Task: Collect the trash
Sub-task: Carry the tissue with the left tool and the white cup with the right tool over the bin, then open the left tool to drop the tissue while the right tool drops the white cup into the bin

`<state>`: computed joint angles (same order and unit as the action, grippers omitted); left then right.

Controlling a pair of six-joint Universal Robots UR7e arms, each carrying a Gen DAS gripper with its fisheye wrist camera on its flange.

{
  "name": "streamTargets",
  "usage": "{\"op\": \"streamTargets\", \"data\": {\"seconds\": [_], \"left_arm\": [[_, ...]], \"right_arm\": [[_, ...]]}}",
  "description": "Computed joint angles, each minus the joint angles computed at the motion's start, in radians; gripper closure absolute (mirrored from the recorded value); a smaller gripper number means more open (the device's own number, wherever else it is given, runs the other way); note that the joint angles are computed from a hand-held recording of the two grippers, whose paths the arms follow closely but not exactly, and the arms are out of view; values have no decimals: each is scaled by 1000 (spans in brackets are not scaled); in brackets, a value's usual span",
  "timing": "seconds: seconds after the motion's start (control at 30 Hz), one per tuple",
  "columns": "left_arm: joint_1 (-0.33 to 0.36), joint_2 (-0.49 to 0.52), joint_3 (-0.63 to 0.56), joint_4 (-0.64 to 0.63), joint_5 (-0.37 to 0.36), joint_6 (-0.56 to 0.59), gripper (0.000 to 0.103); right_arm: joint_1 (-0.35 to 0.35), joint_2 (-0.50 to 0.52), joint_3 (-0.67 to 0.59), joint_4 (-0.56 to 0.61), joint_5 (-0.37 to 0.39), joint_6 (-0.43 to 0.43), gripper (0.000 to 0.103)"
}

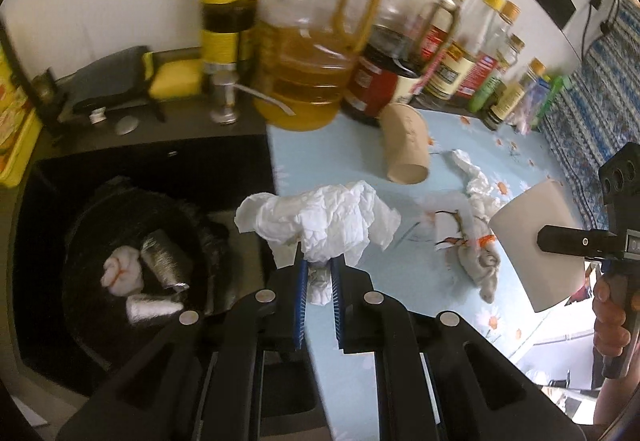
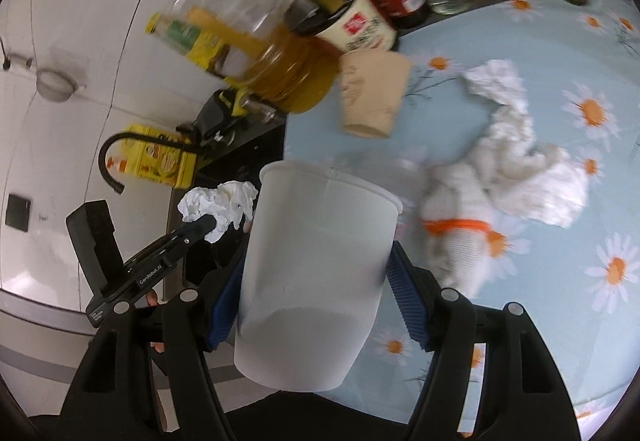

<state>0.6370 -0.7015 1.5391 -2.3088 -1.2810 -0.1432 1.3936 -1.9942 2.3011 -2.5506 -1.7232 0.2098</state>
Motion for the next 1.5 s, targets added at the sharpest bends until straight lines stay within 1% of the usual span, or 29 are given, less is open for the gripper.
{"op": "streamTargets", "data": {"seconds": [0.3, 0.53, 0.83, 1.07, 1.5], "left_arm": [[62, -83, 53, -21, 39, -11, 93], [123, -133, 59, -9, 66, 10, 93], [192, -167, 36, 45, 87, 40, 93], [236, -162, 1, 88, 77, 55, 93], [309, -95, -107, 177, 61, 51, 93]], "right_arm": [[116, 228, -92, -47, -94, 22, 35], [190, 408, -174, -78, -149, 33, 35], [259, 611, -296, -85, -176, 55, 35], [289, 744, -407, -54, -214, 60, 35], [278, 919, -605, 63, -234, 29, 35]]}}
